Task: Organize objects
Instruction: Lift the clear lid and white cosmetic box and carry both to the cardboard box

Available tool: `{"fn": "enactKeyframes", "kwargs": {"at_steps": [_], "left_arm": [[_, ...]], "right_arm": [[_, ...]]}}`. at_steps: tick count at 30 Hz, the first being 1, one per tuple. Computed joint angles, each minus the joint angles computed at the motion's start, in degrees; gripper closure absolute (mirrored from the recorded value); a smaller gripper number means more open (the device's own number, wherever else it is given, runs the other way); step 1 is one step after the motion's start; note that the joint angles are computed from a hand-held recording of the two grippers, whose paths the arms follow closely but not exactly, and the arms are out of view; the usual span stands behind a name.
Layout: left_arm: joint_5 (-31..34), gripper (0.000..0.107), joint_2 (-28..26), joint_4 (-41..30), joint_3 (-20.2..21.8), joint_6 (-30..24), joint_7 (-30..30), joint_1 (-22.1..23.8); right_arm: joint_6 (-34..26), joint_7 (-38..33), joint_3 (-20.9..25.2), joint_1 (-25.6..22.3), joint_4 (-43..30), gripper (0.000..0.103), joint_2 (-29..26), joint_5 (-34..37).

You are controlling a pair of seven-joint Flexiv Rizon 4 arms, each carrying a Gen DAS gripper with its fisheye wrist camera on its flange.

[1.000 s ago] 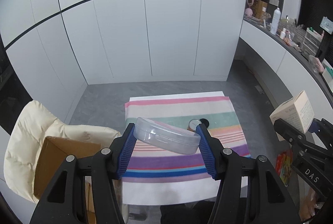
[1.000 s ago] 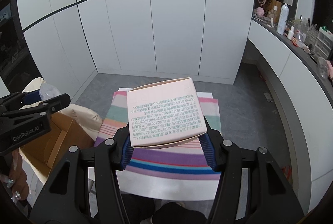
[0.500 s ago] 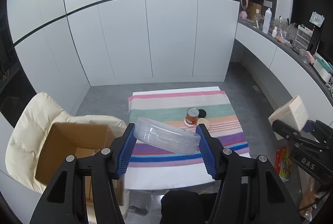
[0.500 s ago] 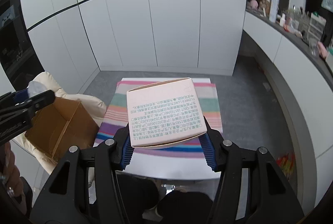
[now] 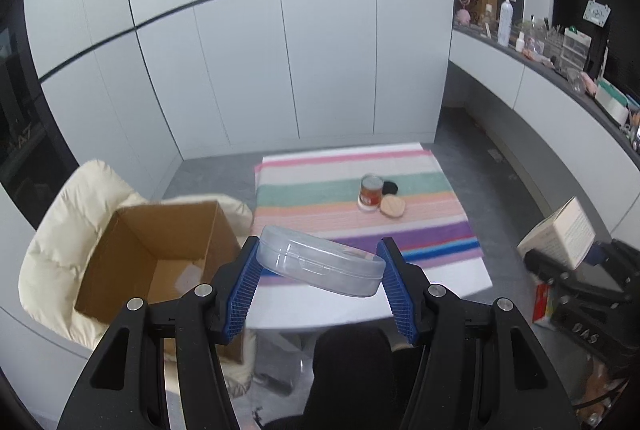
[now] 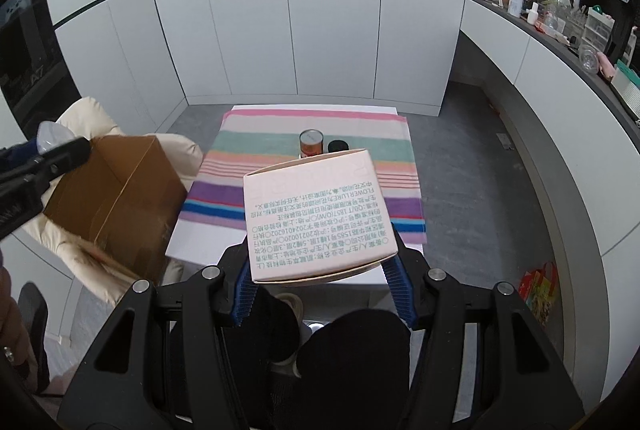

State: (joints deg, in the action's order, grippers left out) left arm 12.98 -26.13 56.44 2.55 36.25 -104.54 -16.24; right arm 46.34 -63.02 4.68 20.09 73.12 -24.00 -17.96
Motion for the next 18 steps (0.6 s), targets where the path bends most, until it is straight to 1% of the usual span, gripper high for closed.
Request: {"fn": "enactKeyframes", "kwargs": {"at_steps": [4, 8, 11, 14, 17, 18], "left_arm": [[1.20, 0.047, 2.97, 6.18, 0.13, 1.97, -0.64, -0.69], [2.10, 0.047, 4.32, 9.33, -0.19, 3.37, -0.85, -0.62], [1.82, 0.047, 4.44, 9.88, -0.40, 2.69, -1.17, -0.20], [1.14, 0.047, 4.76, 11.01, -0.52, 3.22, -1.42, 0.54], [3.03, 0.047, 4.97, 11.83, 0.22, 3.42, -2.84, 0.23], [2.66, 0.047, 4.97, 12.16, 0.09, 3.18, -2.94, 0.54]], "right_arm": [[2.45, 1.89, 0.12, -0.15, 5.09, 0.045, 3.27, -0.64], [4.24, 3.92, 0.39, -0.35, 8.12, 0.045, 4.99, -1.17], [3.64, 4.22, 0.68, -0.51, 8.46, 0.045, 5.06, -1.10], [2.12, 4.11, 1.01, -0.61, 8.02, 0.045, 4.66, -0.48], [1.28, 4.05, 1.03, -0.58, 8.02, 0.045, 4.42, -0.40], [1.22, 4.08, 1.04, -0.53, 8.18, 0.045, 4.43, -0.46]]}}
